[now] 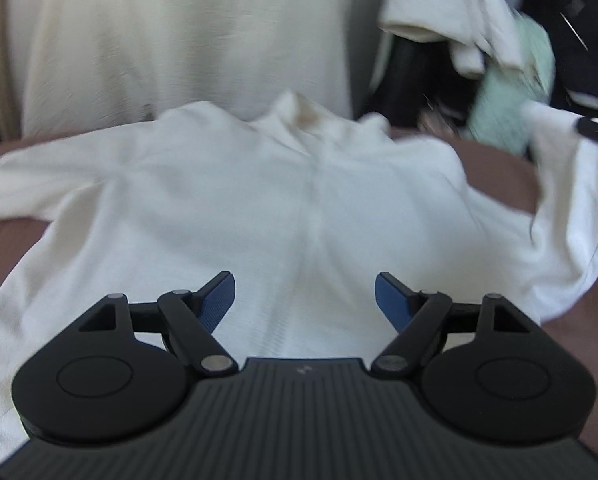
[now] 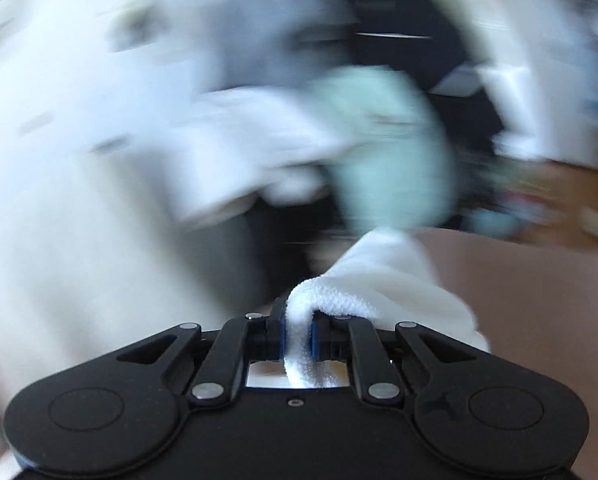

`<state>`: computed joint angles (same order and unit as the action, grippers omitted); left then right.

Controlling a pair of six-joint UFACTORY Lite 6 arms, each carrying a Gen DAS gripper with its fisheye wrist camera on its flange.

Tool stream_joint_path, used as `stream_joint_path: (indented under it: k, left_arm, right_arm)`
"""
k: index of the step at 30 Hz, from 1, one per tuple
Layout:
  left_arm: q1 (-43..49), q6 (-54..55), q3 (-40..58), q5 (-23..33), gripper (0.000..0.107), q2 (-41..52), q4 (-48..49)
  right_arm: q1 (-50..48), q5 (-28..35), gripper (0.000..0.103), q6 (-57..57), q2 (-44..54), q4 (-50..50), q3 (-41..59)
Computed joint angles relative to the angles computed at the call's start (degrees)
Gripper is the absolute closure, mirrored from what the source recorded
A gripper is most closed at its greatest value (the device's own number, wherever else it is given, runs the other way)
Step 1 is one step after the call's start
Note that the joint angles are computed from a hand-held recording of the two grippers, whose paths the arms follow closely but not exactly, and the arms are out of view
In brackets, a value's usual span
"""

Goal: Fold clothes

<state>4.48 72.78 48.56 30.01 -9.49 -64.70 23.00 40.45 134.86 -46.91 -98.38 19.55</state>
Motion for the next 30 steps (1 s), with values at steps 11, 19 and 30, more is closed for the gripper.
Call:
stream_joint_path:
  k: [11,19,30]
  left_arm:
    - [5.37,4.90,1.68,-0.05,0.031,9.37,-6.59]
    - [3.67,12.44,-1.72,1.49,0.030,3.38,-12.55]
    - [-25.83,-23.66,5.82,-24.56,0.028,12.57,17.88]
  right_arm:
    - [8.96,-25.46,0.055,-14.46,33.49,2.88,20.94]
    - [19.34,-4.06,0.021,-59.26,6.92,40.86,7.15]
    - [-9.23,-17.49,0.022,-85.81,11.44,66.10,0.95]
